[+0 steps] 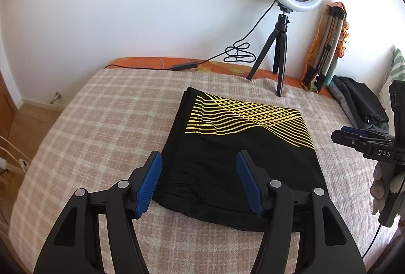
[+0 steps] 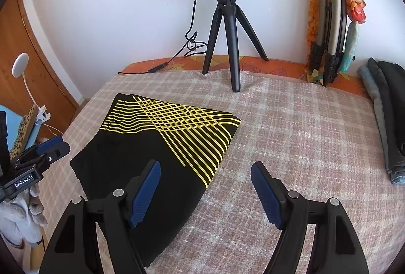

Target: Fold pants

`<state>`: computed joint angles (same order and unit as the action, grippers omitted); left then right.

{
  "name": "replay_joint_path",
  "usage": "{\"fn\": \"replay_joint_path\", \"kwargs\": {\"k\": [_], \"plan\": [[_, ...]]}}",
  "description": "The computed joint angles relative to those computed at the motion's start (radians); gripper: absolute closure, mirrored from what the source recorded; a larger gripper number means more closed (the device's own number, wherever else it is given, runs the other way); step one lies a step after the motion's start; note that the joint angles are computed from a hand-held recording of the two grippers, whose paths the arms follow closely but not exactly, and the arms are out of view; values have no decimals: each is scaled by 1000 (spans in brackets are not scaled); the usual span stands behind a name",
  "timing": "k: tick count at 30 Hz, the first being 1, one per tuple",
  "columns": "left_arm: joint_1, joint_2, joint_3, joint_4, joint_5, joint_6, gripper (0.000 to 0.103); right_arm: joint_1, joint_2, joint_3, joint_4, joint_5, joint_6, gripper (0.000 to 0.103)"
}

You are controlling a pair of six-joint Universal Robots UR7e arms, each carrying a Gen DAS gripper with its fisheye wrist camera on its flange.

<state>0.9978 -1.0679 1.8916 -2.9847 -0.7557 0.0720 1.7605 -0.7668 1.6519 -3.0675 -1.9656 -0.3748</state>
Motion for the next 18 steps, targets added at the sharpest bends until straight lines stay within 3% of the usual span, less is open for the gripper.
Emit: {"fn": "replay_joint_path", "kwargs": {"k": [4,6,10,13,15,18], "plan": [[7,17,-35,41,-19,-5,42,-8,-3,16,-27,9,-11,18],[13,27,-57,65,-28,-16,37,-11,-4,24,-42,12,-26,16],[32,56,-121,127,-42,-30,36,-18,-2,20,-27,12,-27,14],[65,73,-183,202,-92,-68,36,-26,2,10,5,18,-18,3],[92,82,-217,227,-156,-93,35,-35,4,4,24,33,-10,2],[115,105,-267,263,-178,-101,34,-48,8,-14,77,56,21,2]]}}
